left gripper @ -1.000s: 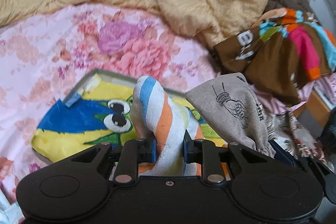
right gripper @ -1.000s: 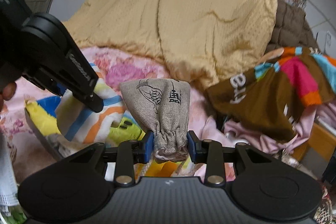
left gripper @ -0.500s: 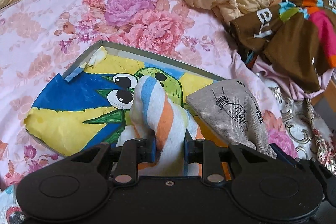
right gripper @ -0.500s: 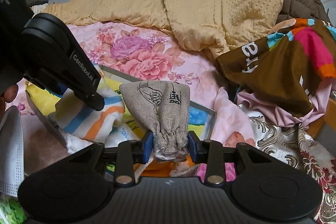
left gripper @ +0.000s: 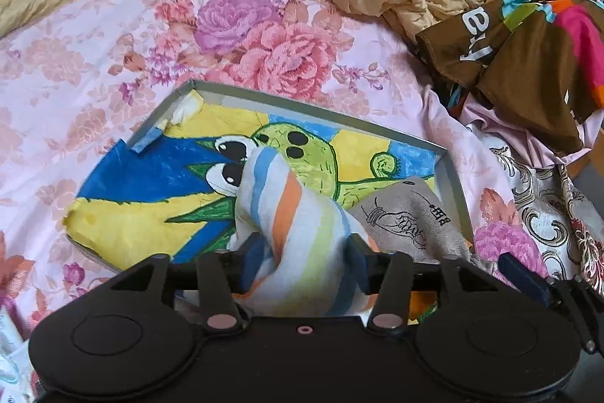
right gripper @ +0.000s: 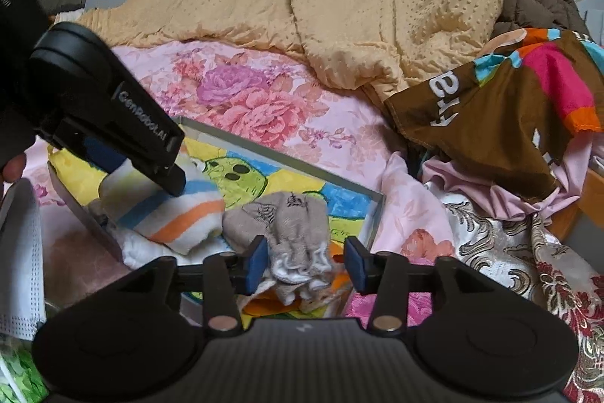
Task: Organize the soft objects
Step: 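Carry the striped cloth and beige pouch into the tray and open both grippers, then lift both grippers away from the tray toward the remaining items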
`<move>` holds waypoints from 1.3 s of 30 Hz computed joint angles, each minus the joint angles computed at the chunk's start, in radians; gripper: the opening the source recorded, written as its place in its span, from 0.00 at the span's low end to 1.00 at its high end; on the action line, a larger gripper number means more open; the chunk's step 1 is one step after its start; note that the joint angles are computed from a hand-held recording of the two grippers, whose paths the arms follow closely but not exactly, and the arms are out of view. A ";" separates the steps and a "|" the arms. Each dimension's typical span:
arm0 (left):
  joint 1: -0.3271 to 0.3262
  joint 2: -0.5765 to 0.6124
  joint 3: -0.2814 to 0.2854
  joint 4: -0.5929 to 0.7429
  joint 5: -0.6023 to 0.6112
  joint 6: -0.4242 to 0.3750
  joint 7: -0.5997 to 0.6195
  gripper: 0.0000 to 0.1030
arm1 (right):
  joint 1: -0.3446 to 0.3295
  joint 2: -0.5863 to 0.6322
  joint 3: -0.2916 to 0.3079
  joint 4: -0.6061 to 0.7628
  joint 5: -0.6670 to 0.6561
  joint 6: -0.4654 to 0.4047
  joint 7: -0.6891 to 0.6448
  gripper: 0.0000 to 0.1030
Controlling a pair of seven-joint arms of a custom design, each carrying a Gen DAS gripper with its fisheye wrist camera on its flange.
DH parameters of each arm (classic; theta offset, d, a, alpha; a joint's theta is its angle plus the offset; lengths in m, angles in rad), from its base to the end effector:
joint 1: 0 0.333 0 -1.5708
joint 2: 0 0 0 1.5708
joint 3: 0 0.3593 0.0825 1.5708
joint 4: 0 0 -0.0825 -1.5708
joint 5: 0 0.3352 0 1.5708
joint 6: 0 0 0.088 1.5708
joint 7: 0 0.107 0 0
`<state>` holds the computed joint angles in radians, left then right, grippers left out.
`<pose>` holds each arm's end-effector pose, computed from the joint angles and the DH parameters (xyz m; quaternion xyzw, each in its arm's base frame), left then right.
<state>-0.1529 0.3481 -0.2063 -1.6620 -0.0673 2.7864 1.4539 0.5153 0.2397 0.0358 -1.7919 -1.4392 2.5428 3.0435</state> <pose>0.6410 -0.2115 0.5638 -0.6028 0.6993 -0.3525 0.1530 0.5287 0.3366 0.5276 -0.6418 0.5542 -0.4384 0.2978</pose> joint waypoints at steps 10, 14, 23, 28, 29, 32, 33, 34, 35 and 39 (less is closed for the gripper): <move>0.017 -0.120 -0.009 -0.139 -0.017 0.117 0.020 0.75 | 0.000 -0.095 0.035 -0.075 -0.105 -0.056 0.175 0.82; 0.032 -0.186 -0.019 -0.219 -0.040 0.177 0.075 0.81 | -0.005 -0.144 0.065 -0.107 -0.113 -0.094 0.203 0.89; 0.034 -0.350 -0.022 -0.416 -0.246 0.297 0.284 0.92 | -0.007 -0.252 0.134 -0.189 -0.154 -0.156 0.301 0.99; -0.088 -0.437 0.071 -0.510 -0.526 0.356 0.555 0.95 | 0.005 -0.295 0.174 -0.230 -0.157 -0.194 0.311 0.99; -0.115 -0.452 0.094 -0.527 -0.561 0.368 0.593 0.95 | 0.008 -0.302 0.181 -0.238 -0.150 -0.201 0.302 0.99; -0.339 -0.496 0.270 -0.556 -0.830 0.433 0.862 0.97 | 0.019 -0.320 0.202 -0.262 -0.122 -0.232 0.285 0.99; -0.416 -0.513 0.332 -0.563 -0.913 0.452 0.950 0.98 | 0.023 -0.329 0.209 -0.272 -0.114 -0.239 0.289 0.99; -0.467 -0.526 0.372 -0.570 -0.960 0.467 1.004 0.98 | 0.027 -0.338 0.215 -0.281 -0.107 -0.246 0.295 1.00; -0.514 -0.543 0.408 -0.582 -0.991 0.484 1.046 0.98 | 0.030 -0.346 0.221 -0.290 -0.100 -0.249 0.300 1.00; -0.661 -0.616 0.523 -0.654 -0.991 0.545 1.086 0.99 | 0.044 -0.369 0.246 -0.312 -0.068 -0.269 0.301 1.00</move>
<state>-0.8136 -0.2682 0.3170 -2.3163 -1.0585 3.3313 2.5403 0.5597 -0.1294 0.2821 -2.1036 -1.5068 2.2742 3.3448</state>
